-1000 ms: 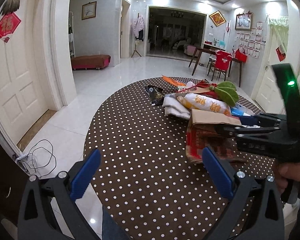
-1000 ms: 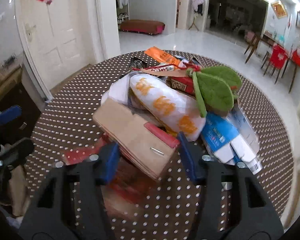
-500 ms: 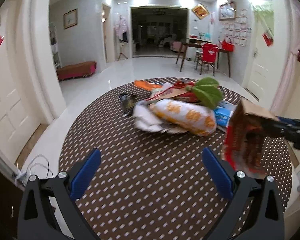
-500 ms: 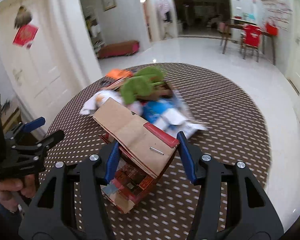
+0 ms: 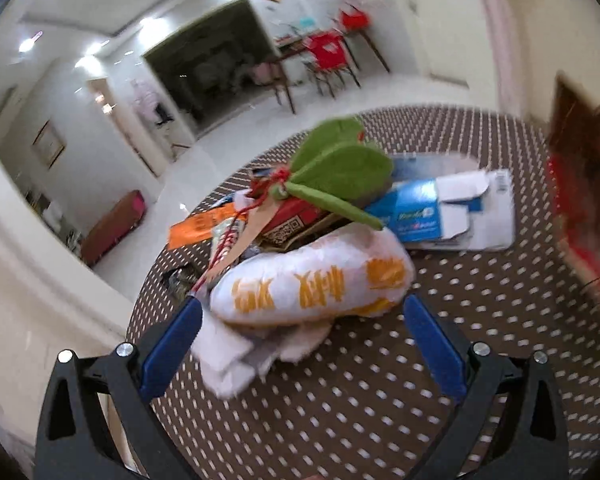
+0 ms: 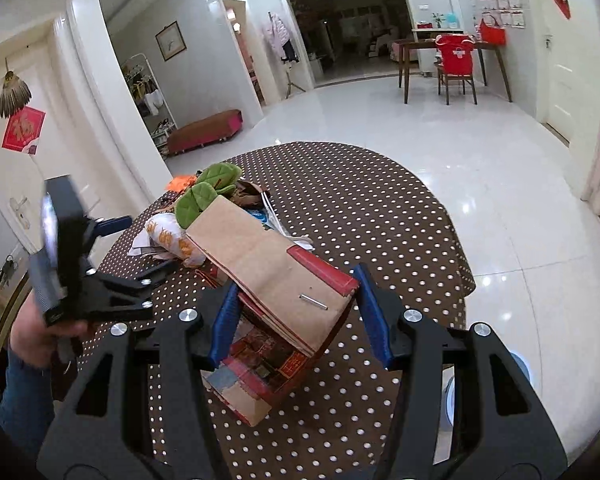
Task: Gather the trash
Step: 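Grasp the white-orange snack bag with the left tool while the right tool carries the box to the wastebasket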
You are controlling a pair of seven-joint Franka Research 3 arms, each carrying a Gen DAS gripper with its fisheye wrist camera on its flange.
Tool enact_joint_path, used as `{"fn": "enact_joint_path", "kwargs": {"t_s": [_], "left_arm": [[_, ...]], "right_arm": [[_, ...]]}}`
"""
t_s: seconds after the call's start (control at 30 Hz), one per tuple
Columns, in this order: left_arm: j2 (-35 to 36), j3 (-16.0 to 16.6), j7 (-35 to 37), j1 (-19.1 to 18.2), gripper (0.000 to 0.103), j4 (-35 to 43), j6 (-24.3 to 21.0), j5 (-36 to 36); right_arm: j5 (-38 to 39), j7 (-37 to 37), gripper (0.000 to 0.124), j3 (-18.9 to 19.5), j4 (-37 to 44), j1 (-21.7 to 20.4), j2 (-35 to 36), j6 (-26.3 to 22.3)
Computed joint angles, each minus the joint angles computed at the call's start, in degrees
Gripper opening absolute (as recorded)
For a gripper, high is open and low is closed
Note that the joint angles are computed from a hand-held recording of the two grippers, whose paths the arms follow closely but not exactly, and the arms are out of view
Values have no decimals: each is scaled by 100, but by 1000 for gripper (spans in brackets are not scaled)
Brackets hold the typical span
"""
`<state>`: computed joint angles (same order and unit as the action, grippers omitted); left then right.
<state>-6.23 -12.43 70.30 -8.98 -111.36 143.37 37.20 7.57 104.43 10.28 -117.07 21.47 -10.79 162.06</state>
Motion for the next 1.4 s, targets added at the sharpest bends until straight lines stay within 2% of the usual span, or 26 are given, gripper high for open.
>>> {"fn": "enact_joint_path", "kwargs": {"t_s": [0.07,0.1,0.13,0.17,0.23,0.33,0.7,0.87,1.0,1.07,1.17,1.27,1.4], "left_arm": [[204,49,342,-8,99,179,-7,-189],[286,89,607,-20,91,242,26,-445],[333,125,894,-34,69,275,59,-784],[351,138,1011,-38,68,296,36,-962],[311,150,1128,-43,58,258,66,-1229],[116,140,1217,-68,51,49,166,-1488],[-665,42,1093,-380,51,-474,758,-2313],[-557,-56,1054,-669,51,-211,973,-2700],[-34,-341,1057,-932,51,390,922,-2566],[371,-534,1013,-1092,51,811,776,-2239],[935,-656,1295,-1361,52,1344,583,-2293],[1773,-751,1507,-1702,52,2240,111,-2185],[3093,-739,1687,-2284,52,3778,-799,-2067]], "right_arm": [[22,9,53,-8,-79,-3,-70,41],[41,-3,53,-20,-73,-7,-71,41],[43,0,53,-21,-104,-16,-97,54],[57,-9,53,-31,-167,-24,-157,75],[51,8,53,-26,-201,-56,-229,64],[42,21,53,-26,-319,-119,-368,121],[212,112,53,-81,-816,-443,-1068,328],[289,235,54,-141,-1099,-761,-1436,340],[345,531,54,-219,-1493,-1188,-1759,258],[261,737,54,-216,-1653,-1509,-1832,61],[249,950,54,-376,-1871,-1791,-1768,-257],[264,1064,54,-562,-2062,-1949,-1556,-443],[309,1151,54,-780,-2183,-2060,-1084,-603]]}}
